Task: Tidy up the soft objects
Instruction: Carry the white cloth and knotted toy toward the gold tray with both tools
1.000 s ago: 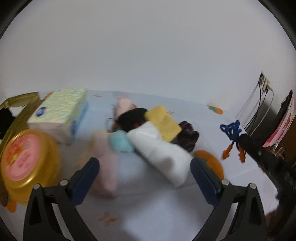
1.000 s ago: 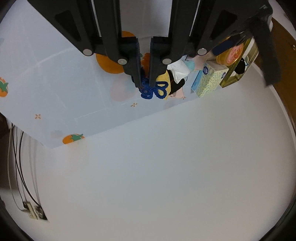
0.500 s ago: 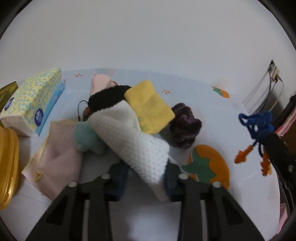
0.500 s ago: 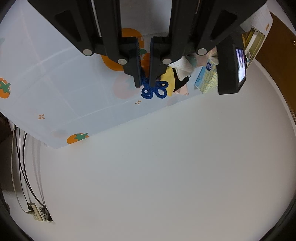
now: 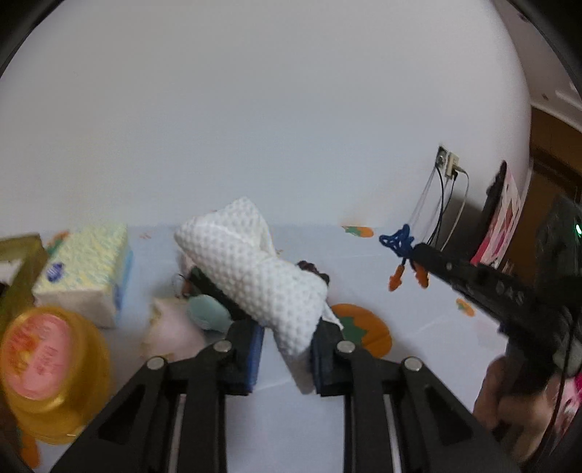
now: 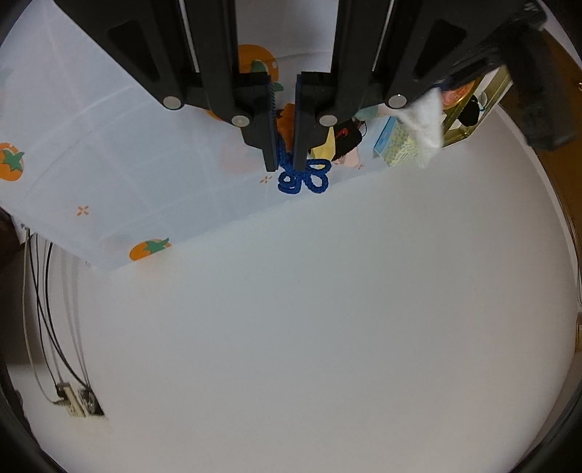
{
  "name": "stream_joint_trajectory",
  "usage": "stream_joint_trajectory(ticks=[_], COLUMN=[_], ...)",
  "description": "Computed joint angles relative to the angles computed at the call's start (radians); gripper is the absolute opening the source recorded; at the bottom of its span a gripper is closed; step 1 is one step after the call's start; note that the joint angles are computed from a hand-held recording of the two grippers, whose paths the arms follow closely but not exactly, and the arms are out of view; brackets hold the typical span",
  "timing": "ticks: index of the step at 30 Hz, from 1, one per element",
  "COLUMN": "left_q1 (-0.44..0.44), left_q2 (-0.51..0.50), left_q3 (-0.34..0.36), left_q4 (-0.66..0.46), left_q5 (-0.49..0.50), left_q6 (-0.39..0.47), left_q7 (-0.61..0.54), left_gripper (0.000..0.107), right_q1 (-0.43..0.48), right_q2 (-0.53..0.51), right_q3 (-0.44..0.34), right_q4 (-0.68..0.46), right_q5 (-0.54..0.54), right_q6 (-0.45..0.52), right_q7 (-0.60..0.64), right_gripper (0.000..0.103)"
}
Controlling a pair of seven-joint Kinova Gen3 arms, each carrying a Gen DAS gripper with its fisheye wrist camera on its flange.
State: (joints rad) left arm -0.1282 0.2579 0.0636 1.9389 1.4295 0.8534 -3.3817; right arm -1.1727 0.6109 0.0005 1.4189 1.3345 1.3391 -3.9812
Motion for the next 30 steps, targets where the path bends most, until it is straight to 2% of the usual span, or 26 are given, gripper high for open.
stream_joint_trajectory(ticks=[3, 6, 8, 12, 14, 19, 26, 30], left_q1=[0.022, 0.03, 0.027, 0.024, 0.024, 0.002, -0.05, -0.089], left_q2=[-0.023, -0.028, -0.04, -0.05, -0.052, -0.05, -0.036, -0.022], left_q3=[-0.007, -0.011, -0.02, -0.045, -0.055, -0.077, -0.092, -0.097], left_q4=[0.036, 0.042, 0.06, 0.093, 0.105, 0.11, 0.09, 0.075], left_q5=[0.061, 0.101, 0.123, 0.19, 0.209, 0.206, 0.162, 0.142], left_q6=[-0.088, -0.105, -0.099, -0.087, -0.077, -0.036, 0.015, 0.056], left_q7=[-0.079, -0.11, -0.138, -0.247, -0.286, -0.327, -0.31, -0.318], left_gripper=[0.02, 0.02, 0.02, 0.02, 0.02, 0.02, 0.02, 0.02], right_q1=[0.003, -0.008, -0.015, -0.047, -0.056, -0.08, -0.112, -0.12], right_q2=[0.028, 0.042, 0.06, 0.14, 0.164, 0.243, 0.328, 0.417], right_q3=[0.002, 0.017, 0.026, 0.07, 0.091, 0.141, 0.208, 0.253], right_q4=[-0.065, -0.09, -0.123, -0.269, -0.314, -0.451, -0.607, -0.776], right_q5=[-0.049, -0.071, -0.087, -0.137, -0.155, -0.193, -0.239, -0.26], right_q6=[0.038, 0.052, 0.077, 0.187, 0.212, 0.271, 0.306, 0.341], right_q7=[0.072, 0.087, 0.112, 0.234, 0.275, 0.396, 0.444, 0.525], right_gripper=[0.009, 0.009, 0.009, 0.009, 0.009, 0.009, 0.009, 0.009])
